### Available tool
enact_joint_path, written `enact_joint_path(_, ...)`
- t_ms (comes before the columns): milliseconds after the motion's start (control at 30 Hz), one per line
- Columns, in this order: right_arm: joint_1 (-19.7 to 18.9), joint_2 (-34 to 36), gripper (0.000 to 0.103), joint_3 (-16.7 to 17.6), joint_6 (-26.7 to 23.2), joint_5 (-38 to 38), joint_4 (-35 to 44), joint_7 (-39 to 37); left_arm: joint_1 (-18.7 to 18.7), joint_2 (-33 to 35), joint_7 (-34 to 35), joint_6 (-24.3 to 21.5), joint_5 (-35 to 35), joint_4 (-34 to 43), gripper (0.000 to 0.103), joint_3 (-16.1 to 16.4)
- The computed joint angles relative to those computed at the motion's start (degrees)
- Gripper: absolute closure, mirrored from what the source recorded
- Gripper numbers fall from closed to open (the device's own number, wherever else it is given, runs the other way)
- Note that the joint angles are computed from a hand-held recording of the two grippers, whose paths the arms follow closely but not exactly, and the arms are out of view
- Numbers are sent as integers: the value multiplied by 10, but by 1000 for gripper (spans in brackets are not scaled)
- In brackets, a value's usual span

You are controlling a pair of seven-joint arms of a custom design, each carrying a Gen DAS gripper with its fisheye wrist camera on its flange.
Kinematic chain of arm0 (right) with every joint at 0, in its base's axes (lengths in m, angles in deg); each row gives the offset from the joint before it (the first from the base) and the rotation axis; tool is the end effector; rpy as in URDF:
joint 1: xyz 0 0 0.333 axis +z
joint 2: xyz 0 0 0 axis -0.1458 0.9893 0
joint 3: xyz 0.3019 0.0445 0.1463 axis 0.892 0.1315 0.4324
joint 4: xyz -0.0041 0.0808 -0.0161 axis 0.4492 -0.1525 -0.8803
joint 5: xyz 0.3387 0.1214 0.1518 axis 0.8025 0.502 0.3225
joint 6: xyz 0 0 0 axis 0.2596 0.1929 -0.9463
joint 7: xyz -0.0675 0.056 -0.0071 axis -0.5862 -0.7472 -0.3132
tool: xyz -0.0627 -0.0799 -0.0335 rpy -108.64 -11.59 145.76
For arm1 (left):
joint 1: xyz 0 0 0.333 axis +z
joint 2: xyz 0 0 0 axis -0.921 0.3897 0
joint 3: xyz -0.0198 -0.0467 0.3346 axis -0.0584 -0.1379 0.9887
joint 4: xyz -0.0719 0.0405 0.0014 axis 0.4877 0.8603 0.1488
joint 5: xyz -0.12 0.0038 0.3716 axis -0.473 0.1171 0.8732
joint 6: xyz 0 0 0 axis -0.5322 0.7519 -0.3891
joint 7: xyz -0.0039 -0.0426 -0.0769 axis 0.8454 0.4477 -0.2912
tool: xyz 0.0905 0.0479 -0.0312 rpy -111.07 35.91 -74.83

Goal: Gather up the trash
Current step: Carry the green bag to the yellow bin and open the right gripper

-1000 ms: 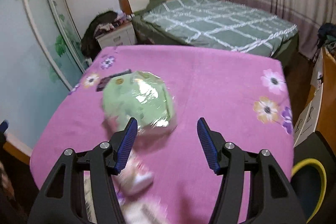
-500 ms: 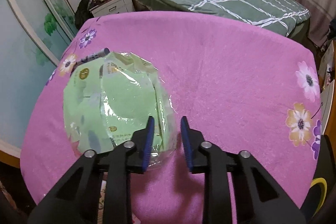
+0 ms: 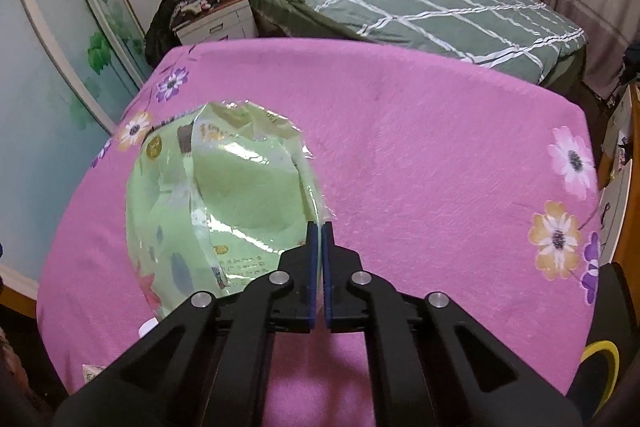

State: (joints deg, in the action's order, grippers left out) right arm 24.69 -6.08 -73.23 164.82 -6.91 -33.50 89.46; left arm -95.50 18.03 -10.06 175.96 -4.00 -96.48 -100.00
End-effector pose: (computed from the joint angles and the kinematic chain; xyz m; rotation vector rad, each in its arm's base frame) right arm 0.6892 0.4856 0.3110 -2.3118 1.0530 -0.1212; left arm 0.4161 -0.3579 0.3395 -2.1155 1.0151 -0.5545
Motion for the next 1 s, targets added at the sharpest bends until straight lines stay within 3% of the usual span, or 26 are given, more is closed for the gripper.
enact_joint_path(267,-44,-118,101,31,135,67,-197,-47,0,3,-5,4,4,1,5,0)
enact_joint_path(500,-120,-215,101,88,270,175,-373,-132,-8,8,-1,-1,12,14,5,-1)
enact_joint_path(667,-228,-275,101,174,386,279,-502,-203,-11,12,0,2,21,21,5,-1)
enact_joint_path(700,-267,-284,101,208,415,298,-530,-216,-12,13,1,3,23,22,5,-1)
enact_joint_path(733,-305,-289,101,241,436,306,-553,-220,-13,15,2,5,25,25,5,-1)
enact_joint_path(833,-380,-300,101,293,485,299,-609,-194,-17,23,8,9,31,35,5,0)
enact_joint_path(900,-406,-304,101,303,506,292,-637,-171,-20,30,14,10,34,44,5,1)
enact_joint_path(1000,-400,-305,101,271,524,294,-658,-143,-26,38,23,10,37,56,5,2)
